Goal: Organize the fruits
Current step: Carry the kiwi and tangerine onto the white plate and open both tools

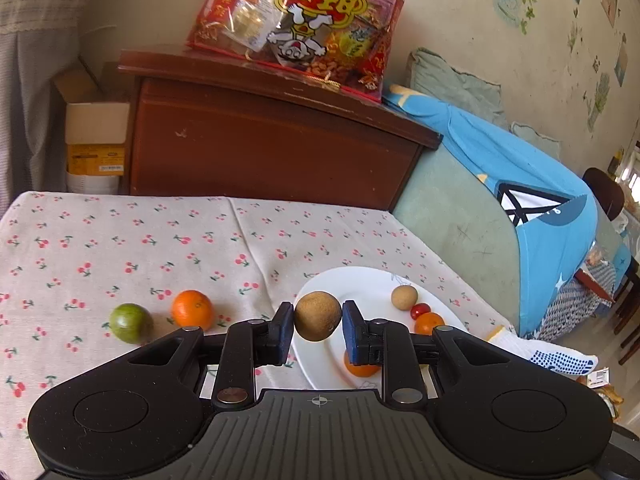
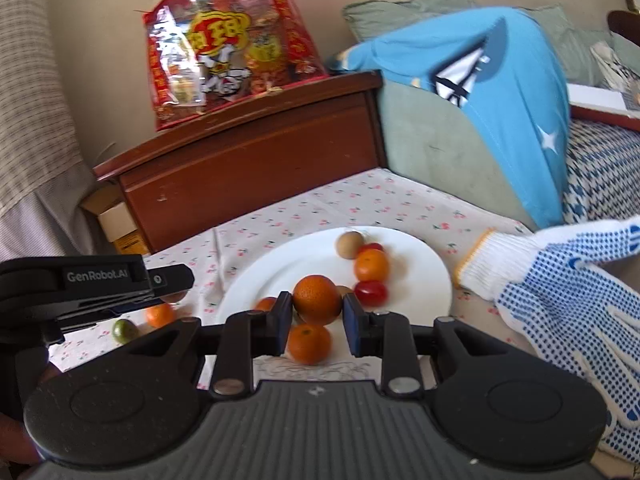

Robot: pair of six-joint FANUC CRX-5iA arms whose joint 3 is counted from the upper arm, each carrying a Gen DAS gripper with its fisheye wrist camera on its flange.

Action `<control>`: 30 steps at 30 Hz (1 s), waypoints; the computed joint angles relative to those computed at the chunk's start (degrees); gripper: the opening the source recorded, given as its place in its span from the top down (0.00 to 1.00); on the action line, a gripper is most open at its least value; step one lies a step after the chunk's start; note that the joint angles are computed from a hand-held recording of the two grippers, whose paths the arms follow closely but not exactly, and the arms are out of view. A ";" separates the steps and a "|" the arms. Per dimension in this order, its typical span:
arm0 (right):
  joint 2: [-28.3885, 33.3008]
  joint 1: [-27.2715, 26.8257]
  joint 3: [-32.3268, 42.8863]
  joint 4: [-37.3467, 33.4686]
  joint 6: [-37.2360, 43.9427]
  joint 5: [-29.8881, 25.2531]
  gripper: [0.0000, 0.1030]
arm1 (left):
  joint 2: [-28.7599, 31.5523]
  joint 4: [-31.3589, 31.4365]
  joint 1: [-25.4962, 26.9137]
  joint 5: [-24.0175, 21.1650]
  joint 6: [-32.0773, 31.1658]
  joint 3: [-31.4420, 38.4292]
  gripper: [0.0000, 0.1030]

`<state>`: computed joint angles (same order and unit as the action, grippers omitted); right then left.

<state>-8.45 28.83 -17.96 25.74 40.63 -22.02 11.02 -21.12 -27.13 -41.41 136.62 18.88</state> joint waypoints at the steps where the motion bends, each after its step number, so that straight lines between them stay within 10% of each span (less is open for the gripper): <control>1: 0.23 -0.23 0.03 0.17 -0.80 -0.32 0.74 | 0.54 0.65 0.17 0.14 -0.57 0.38 0.77; 22: 1.92 -1.44 0.25 0.76 -6.54 0.15 0.70 | 7.44 8.84 2.09 0.11 -9.21 5.44 0.74; 30: 1.38 -1.31 -0.37 2.13 -7.20 1.31 0.61 | 6.30 7.17 1.64 -1.59 -6.85 6.32 0.45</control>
<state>-7.07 27.53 -18.33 27.88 33.43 -20.72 17.32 -13.96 -25.48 -43.00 129.77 25.20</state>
